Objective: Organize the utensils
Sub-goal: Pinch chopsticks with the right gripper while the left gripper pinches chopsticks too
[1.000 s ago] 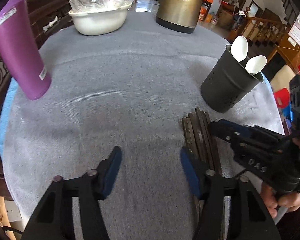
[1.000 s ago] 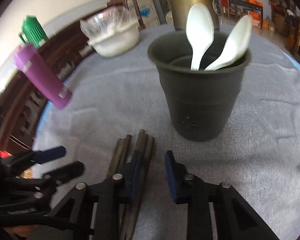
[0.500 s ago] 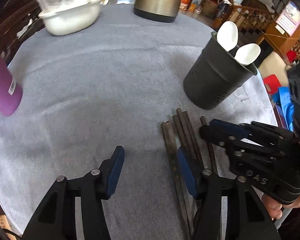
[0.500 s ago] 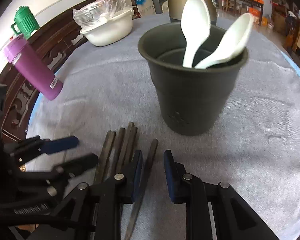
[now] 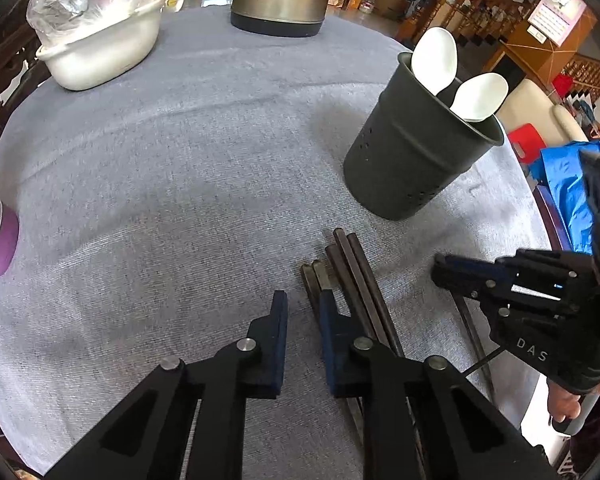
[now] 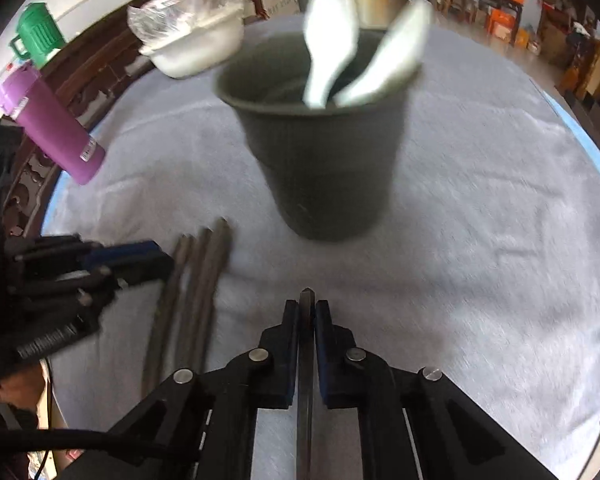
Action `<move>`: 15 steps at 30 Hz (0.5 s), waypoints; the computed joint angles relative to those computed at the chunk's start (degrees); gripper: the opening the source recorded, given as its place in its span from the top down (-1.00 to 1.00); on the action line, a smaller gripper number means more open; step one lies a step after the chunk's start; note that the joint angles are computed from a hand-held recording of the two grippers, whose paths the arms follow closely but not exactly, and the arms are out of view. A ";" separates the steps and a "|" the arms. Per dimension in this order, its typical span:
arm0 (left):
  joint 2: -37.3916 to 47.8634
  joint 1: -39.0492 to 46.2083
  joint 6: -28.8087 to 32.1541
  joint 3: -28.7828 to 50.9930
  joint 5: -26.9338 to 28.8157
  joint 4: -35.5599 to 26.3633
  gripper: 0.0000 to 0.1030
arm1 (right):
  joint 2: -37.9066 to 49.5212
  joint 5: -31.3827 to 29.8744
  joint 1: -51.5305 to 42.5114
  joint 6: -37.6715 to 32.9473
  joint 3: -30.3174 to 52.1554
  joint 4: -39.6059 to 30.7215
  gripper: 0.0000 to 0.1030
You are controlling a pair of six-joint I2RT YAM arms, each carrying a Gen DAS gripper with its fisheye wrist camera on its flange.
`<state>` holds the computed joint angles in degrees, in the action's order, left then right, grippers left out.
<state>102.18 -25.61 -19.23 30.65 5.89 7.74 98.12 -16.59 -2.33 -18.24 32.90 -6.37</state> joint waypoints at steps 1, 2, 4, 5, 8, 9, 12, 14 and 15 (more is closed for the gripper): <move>-0.67 -0.03 -0.11 -0.28 -0.06 -0.52 0.67 | 1.13 -0.63 -0.58 -0.06 0.72 -1.02 0.81; -0.85 -0.27 -0.13 -0.04 -0.38 -1.15 0.67 | 1.50 -0.95 -1.02 0.31 0.74 -1.03 0.80; -1.17 -1.03 -0.14 0.44 -1.44 -2.36 0.67 | 1.01 0.01 -0.66 0.11 0.27 -0.67 0.78; -1.09 -1.32 -0.16 0.68 -1.74 -2.61 0.66 | 0.52 1.28 0.08 -0.02 -0.09 -0.44 0.78; 0.42 -1.56 0.26 2.25 -1.36 -2.99 0.66 | 0.32 2.60 1.56 0.22 -0.59 0.35 0.78; 0.79 -1.56 0.47 2.59 -1.20 -2.96 0.66 | 0.28 2.42 1.22 -0.44 -0.48 -0.14 0.78; 2.00 -1.66 1.49 4.13 -0.65 -3.64 0.66 | 0.18 3.19 0.80 -1.84 0.56 -3.22 0.78; 3.01 -0.78 2.16 5.40 0.51 -4.51 0.66 | -0.06 4.45 0.99 -3.15 1.14 -5.08 0.78; 3.71 -0.09 2.40 6.06 1.33 -4.85 0.68 | 0.12 4.73 1.47 -3.34 1.29 -5.26 0.78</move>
